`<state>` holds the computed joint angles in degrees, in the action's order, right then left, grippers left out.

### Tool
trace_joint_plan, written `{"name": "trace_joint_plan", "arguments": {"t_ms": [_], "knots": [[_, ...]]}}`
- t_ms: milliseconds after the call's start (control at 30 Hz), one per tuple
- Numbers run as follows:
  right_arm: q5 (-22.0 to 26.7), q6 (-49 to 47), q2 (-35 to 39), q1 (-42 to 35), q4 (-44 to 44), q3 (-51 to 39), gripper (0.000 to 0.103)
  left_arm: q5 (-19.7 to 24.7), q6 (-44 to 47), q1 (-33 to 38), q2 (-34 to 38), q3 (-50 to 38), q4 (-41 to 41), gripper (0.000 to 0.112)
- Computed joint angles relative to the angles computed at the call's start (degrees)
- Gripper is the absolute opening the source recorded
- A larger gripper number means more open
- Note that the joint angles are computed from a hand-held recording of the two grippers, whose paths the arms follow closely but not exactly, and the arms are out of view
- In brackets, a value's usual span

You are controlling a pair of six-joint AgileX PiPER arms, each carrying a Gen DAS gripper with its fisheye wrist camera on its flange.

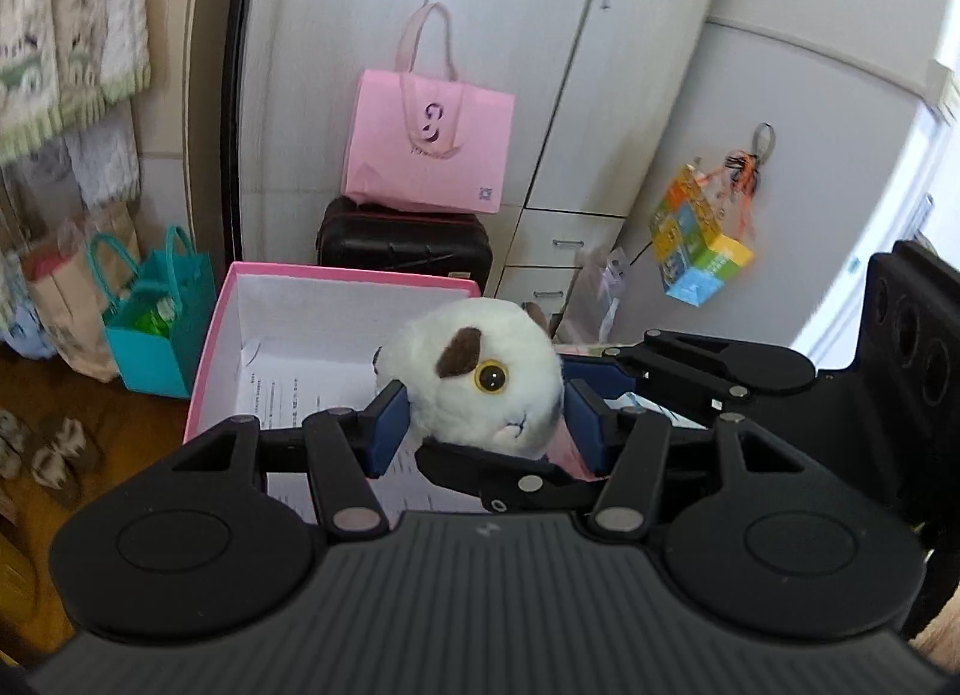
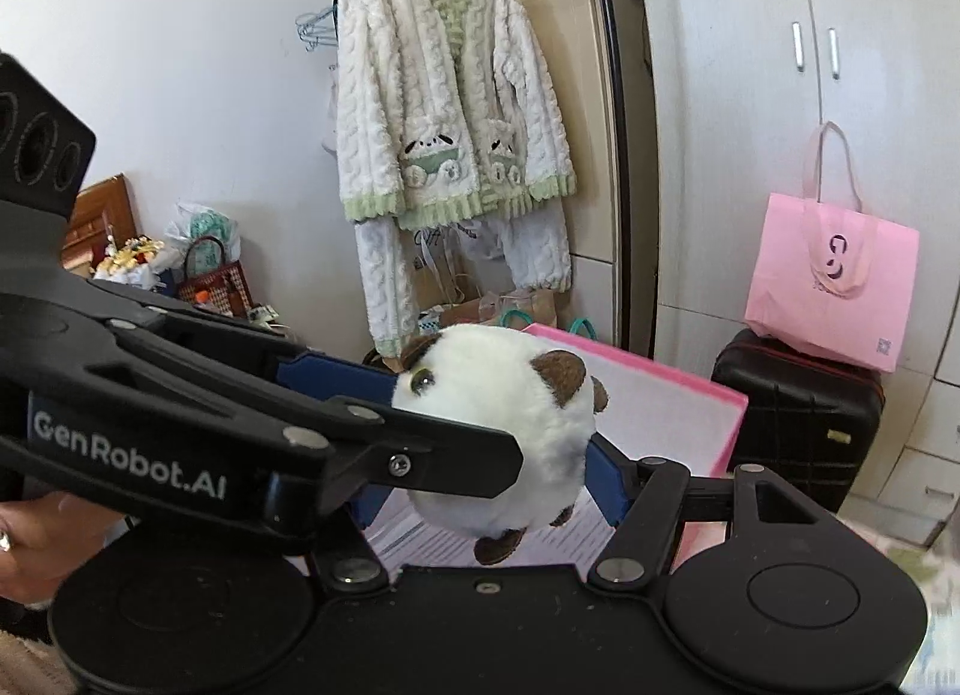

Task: Organize soft objects
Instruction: 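Lift the plush toy with the left tool and carry it into the pink box, then open the left tool to drop the plush toy inside the box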

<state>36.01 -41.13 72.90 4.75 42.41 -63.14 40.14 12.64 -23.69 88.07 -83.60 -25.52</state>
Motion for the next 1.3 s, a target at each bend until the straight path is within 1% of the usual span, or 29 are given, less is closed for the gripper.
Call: {"name": "trace_joint_plan", "arguments": {"t_ms": [67, 133, 200, 333, 400, 467, 533, 633, 733, 800, 833, 900, 933, 1000, 1067, 1133, 1200, 1300], "knots": [[1.8, -3.1, 4.9, -1.8, 1.5, -3.4, 0.071, 1.4, 1.5, 1.6, 4.9, -3.9, -3.0, 0.054], [4.8, -4.7, 10.5, -3.4, 1.3, -8.1, 0.071, 2.0, 1.1, 2.3, 9.1, -7.1, -3.5, 0.054], [7.0, -5.7, 15.2, -4.2, 0.2, -12.1, 0.071, 3.5, 0.2, 2.7, 13.6, -11.1, -3.3, 0.054], [7.4, -5.8, 21.8, -3.0, -5.5, -17.5, 0.07, 5.6, -1.1, 3.6, 21.1, -17.0, -4.3, 0.054], [7.4, -5.2, 23.9, -2.2, -8.7, -19.2, 0.07, 6.5, -0.8, 4.4, 23.8, -18.6, -6.1, 0.054], [7.9, -4.8, 25.6, -2.1, -10.4, -20.7, 0.07, 6.1, -1.6, 4.5, 25.6, -19.2, -6.9, 0.054], [8.4, -6.0, 26.9, -2.8, -9.9, -21.8, 0.069, 5.9, -3.4, 4.3, 26.9, -20.0, -6.7, 0.054], [10.2, -8.3, 28.2, -4.1, -8.6, -23.2, 0.069, 6.6, -3.7, 4.0, 28.0, -20.8, -7.8, 0.054], [10.6, -10.1, 28.1, -5.1, -8.3, -23.2, 0.069, 7.2, -4.8, 3.5, 29.1, -22.7, -7.4, 0.053], [10.9, -9.5, 28.7, -5.2, -9.4, -24.1, 0.069, 6.6, -6.7, 2.9, 29.5, -23.3, -5.6, 0.053], [9.9, -9.1, 28.8, -4.8, -10.5, -24.1, 0.07, 5.8, -7.3, 2.7, 29.4, -23.0, -4.8, 0.053], [7.5, -8.0, 28.7, -3.4, -13.5, -23.5, 0.072, 4.6, -9.9, 2.1, 29.0, -22.2, -2.0, 0.059], [5.6, -7.4, 28.4, -2.6, -15.4, -22.8, 0.072, 4.2, -13.4, 1.4, 28.7, -22.0, 1.6, 0.063], [2.2, -5.0, 27.6, -0.8, -19.3, -21.1, 0.072, 2.8, -15.4, 0.7, 27.4, -20.1, 5.4, 0.064], [0.6, -4.2, 26.0, -0.2, -20.6, -19.3, 0.072, 0.7, -15.7, 0.2, 24.7, -16.7, 8.3, 0.066], [0.8, -6.7, 23.2, -1.2, -17.5, -16.9, 0.072, -1.3, -14.8, -0.2, 21.3, -12.9, 9.9, 0.066], [1.9, -9.0, 19.4, -2.5, -14.4, -14.3, 0.072, -2.3, -12.9, -0.1, 18.1, -10.1, 9.5, 0.068], [5.3, -13.2, 11.9, -6.4, -6.9, -8.9, 0.073, -5.4, -13.3, -1.3, 11.5, -4.0, 13.0, 0.069]]}}
